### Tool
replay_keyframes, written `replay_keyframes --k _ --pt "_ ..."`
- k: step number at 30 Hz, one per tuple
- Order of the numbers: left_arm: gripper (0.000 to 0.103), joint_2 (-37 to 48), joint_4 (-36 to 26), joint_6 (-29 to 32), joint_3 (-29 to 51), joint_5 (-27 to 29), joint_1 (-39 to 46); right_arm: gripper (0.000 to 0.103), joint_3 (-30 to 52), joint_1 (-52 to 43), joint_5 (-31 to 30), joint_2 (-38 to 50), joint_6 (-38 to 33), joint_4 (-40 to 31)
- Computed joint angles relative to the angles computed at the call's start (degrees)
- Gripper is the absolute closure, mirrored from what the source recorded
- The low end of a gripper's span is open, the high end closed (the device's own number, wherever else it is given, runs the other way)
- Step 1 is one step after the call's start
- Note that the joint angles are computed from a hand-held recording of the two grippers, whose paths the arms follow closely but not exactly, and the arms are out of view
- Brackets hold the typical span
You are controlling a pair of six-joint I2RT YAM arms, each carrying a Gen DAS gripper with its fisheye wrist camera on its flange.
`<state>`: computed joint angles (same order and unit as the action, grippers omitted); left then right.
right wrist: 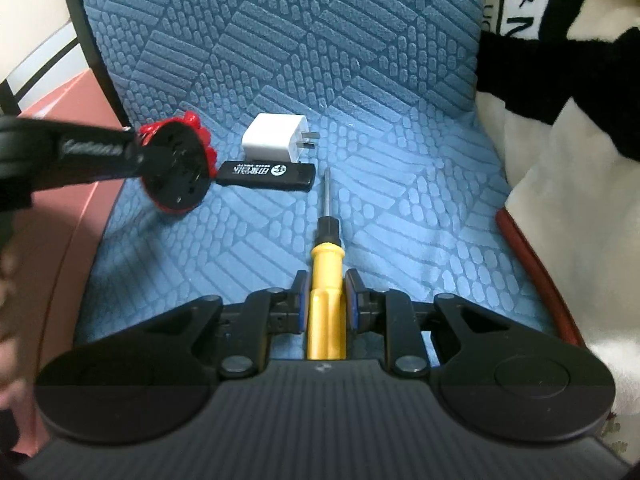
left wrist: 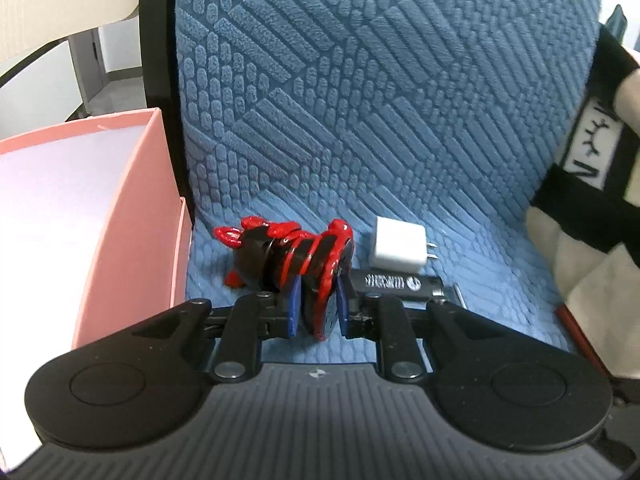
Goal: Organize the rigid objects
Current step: 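Close the left gripper on the spring toy while the right gripper grasps the screwdriver, then adjust the left gripper's grip on the red spring toy, lifting it upright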
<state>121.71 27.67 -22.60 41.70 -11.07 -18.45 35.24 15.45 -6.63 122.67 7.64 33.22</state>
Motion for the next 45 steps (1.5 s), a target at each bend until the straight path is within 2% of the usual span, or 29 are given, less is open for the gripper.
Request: replay_keyframes --k 5,10,20,27,33,45 --pt "0.085 -3.9 0.5 -1.1 -4.5 -0.1 -2.6 0.08 -2.0 0.9 2.6 -1.9 1.8 0.5" --pt "0.086 -7.8 0.8 -2.9 -9.0 -0.2 -5.6 0.08 -6.4 -0.9 2.3 -4.7 4.1 1.8" --pt "0.088 -13.9 0.0 -7.1 -15.0 -2.2 -14.0 0.08 -14.6 -4.3 -0.8 -10.9 7.9 4.4" --pt "0.089 -18.8 -2.3 -10.0 -18.6 -3.3 -17.6 0.08 -17.4 -5.9 -2.2 -11.4 9.2 6.6" --pt "0.09 -20.5 -3.1 -11.7 -19.9 -3.7 -20.0 0.08 -15.6 -6.5 -1.9 -8.7 10.2 6.7" --pt "0.088 -20.6 0.4 -18.7 -21.6 0.6 -17.4 0.08 -13.8 -3.9 0.4 -6.4 9.5 6.8"
